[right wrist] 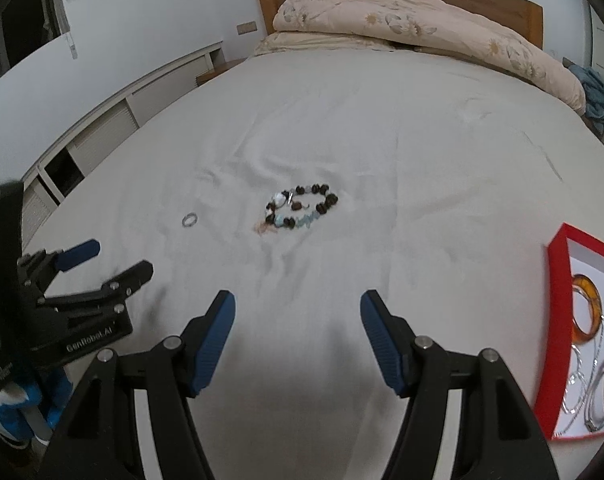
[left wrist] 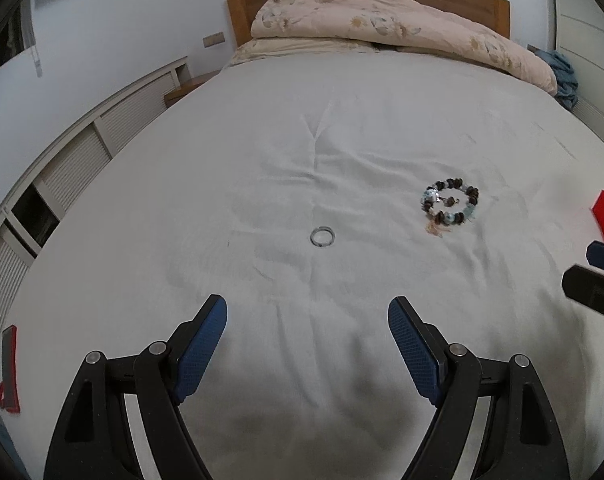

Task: Organize jewelry
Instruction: 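Withdraw both tools and move toward the beaded bracelet and small ring, then grasp the small silver ring with left tool while right tool grasps beaded bracelet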

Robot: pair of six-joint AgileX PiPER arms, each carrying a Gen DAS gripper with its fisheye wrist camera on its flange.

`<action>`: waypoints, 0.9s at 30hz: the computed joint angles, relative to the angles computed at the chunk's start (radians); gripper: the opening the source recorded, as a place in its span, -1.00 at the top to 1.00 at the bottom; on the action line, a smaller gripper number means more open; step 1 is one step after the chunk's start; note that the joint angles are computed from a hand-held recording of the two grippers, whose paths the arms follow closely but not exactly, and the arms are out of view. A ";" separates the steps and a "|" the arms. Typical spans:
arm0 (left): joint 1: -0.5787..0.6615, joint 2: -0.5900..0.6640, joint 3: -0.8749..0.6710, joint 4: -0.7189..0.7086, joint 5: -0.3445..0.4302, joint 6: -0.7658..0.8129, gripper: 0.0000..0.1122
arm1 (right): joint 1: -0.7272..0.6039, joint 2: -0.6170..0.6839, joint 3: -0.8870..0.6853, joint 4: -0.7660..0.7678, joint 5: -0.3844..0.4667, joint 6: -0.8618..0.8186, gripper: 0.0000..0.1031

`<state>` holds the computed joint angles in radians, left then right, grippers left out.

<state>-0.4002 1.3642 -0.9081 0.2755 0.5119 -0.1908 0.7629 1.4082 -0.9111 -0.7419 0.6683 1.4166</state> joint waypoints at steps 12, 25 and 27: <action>0.161 0.158 -0.104 -0.471 -0.056 0.428 -0.42 | -0.204 0.119 -0.054 0.093 -0.227 -0.150 0.10; 0.135 0.274 -0.180 -0.475 -0.051 0.403 -0.12 | -0.342 0.271 -0.147 0.296 -0.323 -0.367 0.31; 0.134 0.281 -0.187 -0.474 -0.050 0.400 -0.09 | -0.357 0.289 -0.155 0.325 -0.332 -0.393 0.32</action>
